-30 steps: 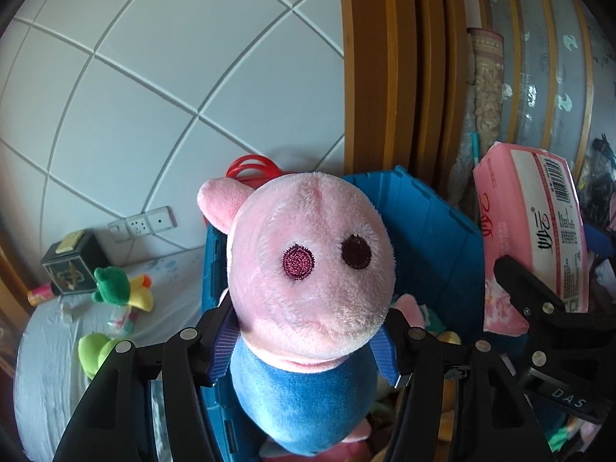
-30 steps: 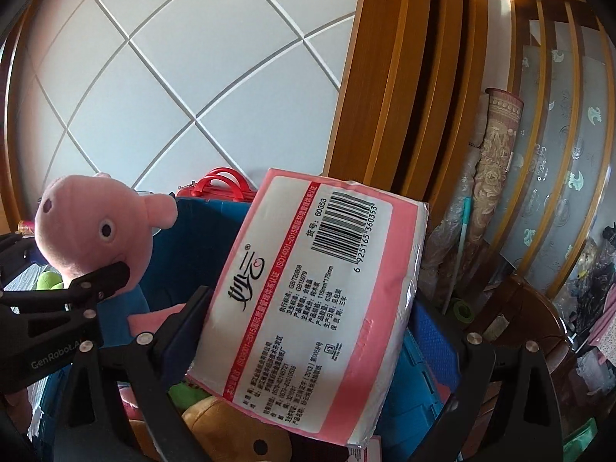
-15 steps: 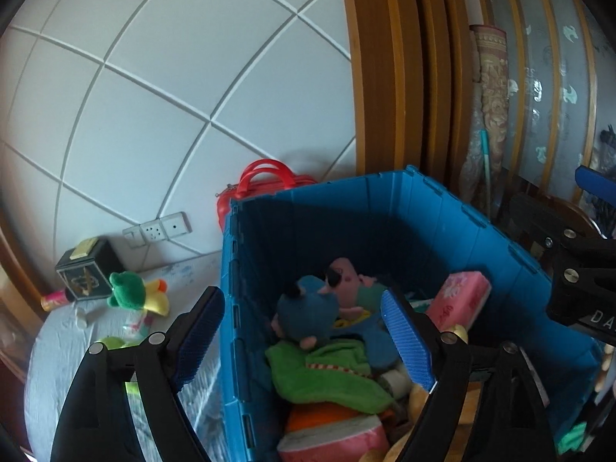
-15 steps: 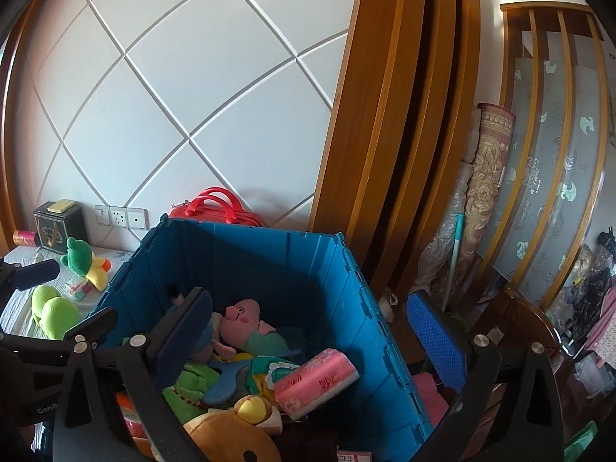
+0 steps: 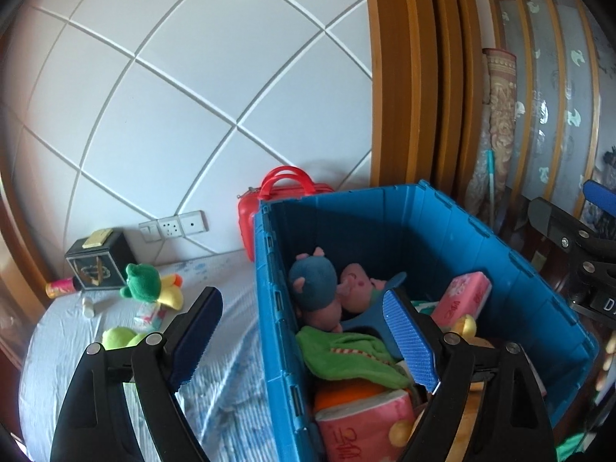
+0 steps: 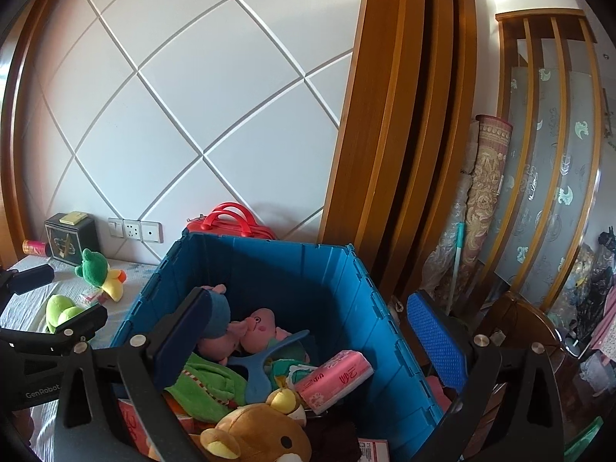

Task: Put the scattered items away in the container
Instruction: 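Withdraw both open tools from the box back over the bed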

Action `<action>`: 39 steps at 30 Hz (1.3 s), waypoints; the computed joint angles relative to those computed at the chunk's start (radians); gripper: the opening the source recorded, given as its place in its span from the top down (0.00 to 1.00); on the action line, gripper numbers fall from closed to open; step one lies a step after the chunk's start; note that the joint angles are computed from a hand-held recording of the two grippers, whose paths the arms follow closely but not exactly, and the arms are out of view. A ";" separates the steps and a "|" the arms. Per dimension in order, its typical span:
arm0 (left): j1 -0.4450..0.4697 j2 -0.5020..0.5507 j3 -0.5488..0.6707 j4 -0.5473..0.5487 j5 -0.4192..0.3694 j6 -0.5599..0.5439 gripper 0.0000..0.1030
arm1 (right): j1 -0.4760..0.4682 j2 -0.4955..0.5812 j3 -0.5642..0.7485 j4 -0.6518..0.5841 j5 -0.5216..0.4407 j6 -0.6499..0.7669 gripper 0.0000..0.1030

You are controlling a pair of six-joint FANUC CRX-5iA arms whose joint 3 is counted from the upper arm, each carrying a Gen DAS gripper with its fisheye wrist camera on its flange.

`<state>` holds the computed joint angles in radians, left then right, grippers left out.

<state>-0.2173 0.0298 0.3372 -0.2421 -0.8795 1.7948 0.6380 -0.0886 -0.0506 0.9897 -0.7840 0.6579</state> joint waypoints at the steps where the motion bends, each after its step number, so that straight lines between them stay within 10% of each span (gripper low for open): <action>1: 0.012 -0.019 -0.022 0.011 0.010 -0.008 0.15 | 0.017 -0.006 -0.003 0.014 -0.011 -0.015 0.00; 10: 0.230 -0.262 -0.308 0.187 0.132 -0.204 0.02 | 0.218 -0.004 -0.010 0.202 -0.100 -0.218 0.00; 24: 0.897 -0.468 -0.748 0.732 0.091 -0.910 0.02 | 0.475 0.260 0.137 0.101 -0.149 -0.348 0.00; 39: 1.036 -0.158 -0.631 0.491 0.046 -0.726 0.02 | 0.411 0.634 0.500 -0.431 -0.075 -0.036 0.00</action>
<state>0.8190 -0.1278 -0.2940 0.2485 -0.8334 1.0688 1.0486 0.5458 0.4497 0.5583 -0.8588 0.6217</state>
